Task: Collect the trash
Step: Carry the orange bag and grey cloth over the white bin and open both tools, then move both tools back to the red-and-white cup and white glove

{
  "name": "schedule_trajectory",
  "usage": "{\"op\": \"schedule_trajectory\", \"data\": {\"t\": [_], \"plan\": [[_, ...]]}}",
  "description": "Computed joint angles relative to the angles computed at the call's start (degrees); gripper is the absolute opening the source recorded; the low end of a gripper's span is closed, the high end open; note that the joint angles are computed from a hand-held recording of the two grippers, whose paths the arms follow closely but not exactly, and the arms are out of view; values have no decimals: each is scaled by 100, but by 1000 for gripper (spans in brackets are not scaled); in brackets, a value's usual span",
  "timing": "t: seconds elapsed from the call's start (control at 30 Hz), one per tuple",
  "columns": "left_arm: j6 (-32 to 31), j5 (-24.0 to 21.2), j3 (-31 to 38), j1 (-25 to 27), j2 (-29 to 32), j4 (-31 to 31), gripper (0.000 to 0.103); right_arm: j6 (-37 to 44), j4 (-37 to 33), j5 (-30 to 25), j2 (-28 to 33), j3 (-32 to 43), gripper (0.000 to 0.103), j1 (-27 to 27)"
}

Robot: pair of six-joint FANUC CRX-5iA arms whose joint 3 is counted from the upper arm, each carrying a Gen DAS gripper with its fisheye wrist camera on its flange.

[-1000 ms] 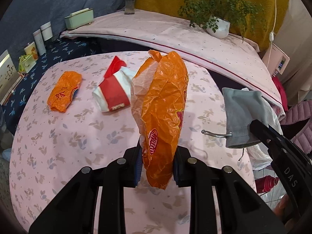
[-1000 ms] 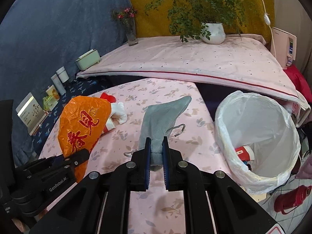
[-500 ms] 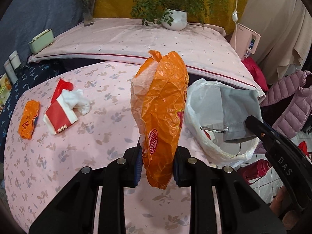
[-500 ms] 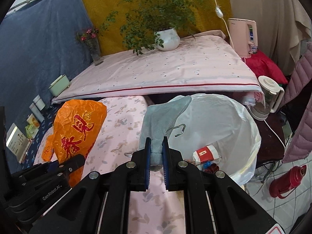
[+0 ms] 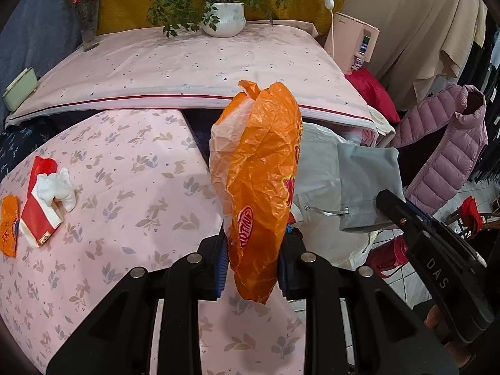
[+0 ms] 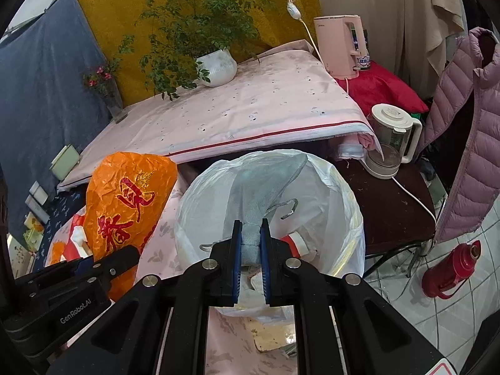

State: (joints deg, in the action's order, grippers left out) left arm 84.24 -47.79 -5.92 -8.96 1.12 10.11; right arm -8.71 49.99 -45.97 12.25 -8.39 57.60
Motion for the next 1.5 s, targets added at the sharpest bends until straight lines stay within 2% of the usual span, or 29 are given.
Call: {"op": "schedule_trajectory", "data": {"t": [0.13,0.3,0.43,0.6,0.77,1.17,1.5], "plan": [[-36,-38,205,-98,227,77,29,-14,-41,18,-27,-58,10,-79],[145,-46,384,-135,416,78,47,50,-134,25,15,-14,11,-160],[232,-16,384,-90,413,27,49,112,-158,43,65,53,11,-206],[340,75,315,-19,315,-105,58,247,-206,67,172,194,12,-234],[444,153,216,69,186,-220,66,290,-196,40,300,325,22,-230],[514,224,-87,343,-64,-199,66,438,-204,-31,447,559,35,-118],[517,275,-410,653,-340,-157,66,751,-352,-108,633,886,38,50]]}}
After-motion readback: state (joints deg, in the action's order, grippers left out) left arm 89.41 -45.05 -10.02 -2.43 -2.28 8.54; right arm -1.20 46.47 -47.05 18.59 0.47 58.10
